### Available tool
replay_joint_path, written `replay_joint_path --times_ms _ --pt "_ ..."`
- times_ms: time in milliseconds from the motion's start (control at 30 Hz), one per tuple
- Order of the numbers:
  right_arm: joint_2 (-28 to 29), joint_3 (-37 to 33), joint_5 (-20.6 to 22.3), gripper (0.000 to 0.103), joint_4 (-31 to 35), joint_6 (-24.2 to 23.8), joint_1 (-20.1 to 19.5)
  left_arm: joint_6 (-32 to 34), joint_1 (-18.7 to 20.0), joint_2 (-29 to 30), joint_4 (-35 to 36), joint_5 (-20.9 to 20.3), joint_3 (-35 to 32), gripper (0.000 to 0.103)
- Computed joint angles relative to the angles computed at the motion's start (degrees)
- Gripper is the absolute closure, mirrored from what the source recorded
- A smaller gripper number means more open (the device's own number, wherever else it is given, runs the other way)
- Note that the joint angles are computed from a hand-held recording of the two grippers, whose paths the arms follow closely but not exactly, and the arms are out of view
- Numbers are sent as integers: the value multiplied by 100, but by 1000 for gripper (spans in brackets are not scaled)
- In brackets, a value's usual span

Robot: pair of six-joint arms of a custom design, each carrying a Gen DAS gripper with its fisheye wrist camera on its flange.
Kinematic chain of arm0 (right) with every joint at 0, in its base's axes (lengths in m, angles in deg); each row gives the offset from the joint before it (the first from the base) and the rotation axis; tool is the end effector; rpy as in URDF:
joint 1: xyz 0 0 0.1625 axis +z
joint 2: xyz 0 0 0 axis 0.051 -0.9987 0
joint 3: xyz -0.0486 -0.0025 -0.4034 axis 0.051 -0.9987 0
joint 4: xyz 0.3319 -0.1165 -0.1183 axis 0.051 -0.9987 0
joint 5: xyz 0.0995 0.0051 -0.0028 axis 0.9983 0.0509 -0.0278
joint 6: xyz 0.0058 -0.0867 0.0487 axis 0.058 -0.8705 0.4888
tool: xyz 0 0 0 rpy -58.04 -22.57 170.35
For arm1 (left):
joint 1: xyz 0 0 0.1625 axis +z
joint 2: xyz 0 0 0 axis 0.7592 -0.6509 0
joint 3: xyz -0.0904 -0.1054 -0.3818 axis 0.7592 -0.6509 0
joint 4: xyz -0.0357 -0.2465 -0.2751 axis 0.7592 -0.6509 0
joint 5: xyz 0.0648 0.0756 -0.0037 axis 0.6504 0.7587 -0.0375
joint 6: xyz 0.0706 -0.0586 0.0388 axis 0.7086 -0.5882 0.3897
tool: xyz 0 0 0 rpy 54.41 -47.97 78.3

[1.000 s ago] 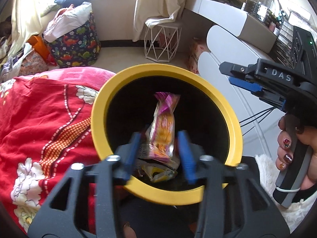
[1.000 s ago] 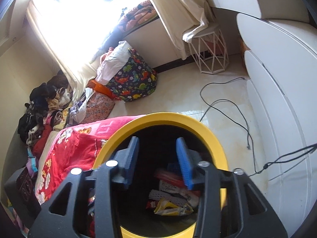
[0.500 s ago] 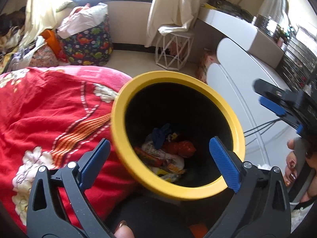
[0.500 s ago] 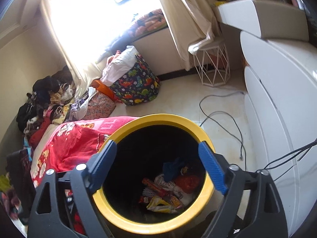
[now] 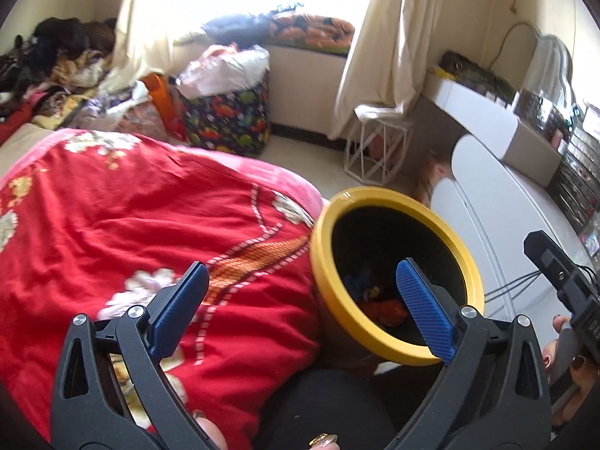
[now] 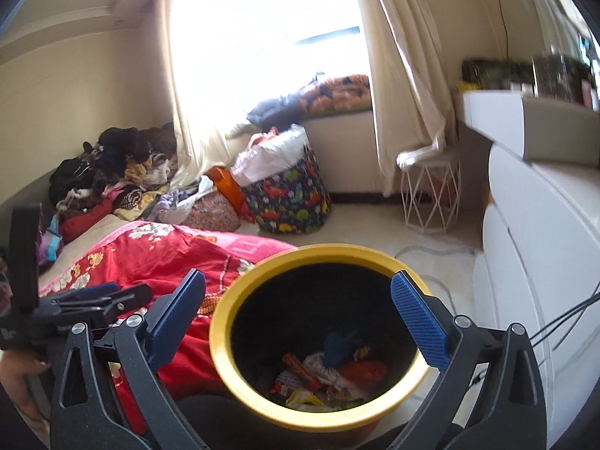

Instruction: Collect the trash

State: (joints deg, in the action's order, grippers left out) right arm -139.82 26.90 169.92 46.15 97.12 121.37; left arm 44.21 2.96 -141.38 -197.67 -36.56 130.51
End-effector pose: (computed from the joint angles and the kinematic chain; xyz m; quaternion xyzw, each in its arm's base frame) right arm 0.3174 -0.3655 0.1324 0.1081 -0.7780 0.5549 0.2742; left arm -0.1707 -0.5223 0.2940 0.3145 0.8784 -0.3080 0.1860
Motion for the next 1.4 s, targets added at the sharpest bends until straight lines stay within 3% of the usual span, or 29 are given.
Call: replay_joint_path --times_ms 200,400,500,1400 --pt "218 306 129 7 -1443 -1139 352 203 -111 -399 -610 217 491 11" --pt "352 632 237 7 -2629 -1954 519 647 -284 -585 -1671 316 967 11" --pt "348 732 237 7 -2881 -2142 525 768 -319 -582 -1866 275 1034 11" --pt "251 927 321 7 -3168 -2102 468 733 -336 -572 -1898 338 1091 11"
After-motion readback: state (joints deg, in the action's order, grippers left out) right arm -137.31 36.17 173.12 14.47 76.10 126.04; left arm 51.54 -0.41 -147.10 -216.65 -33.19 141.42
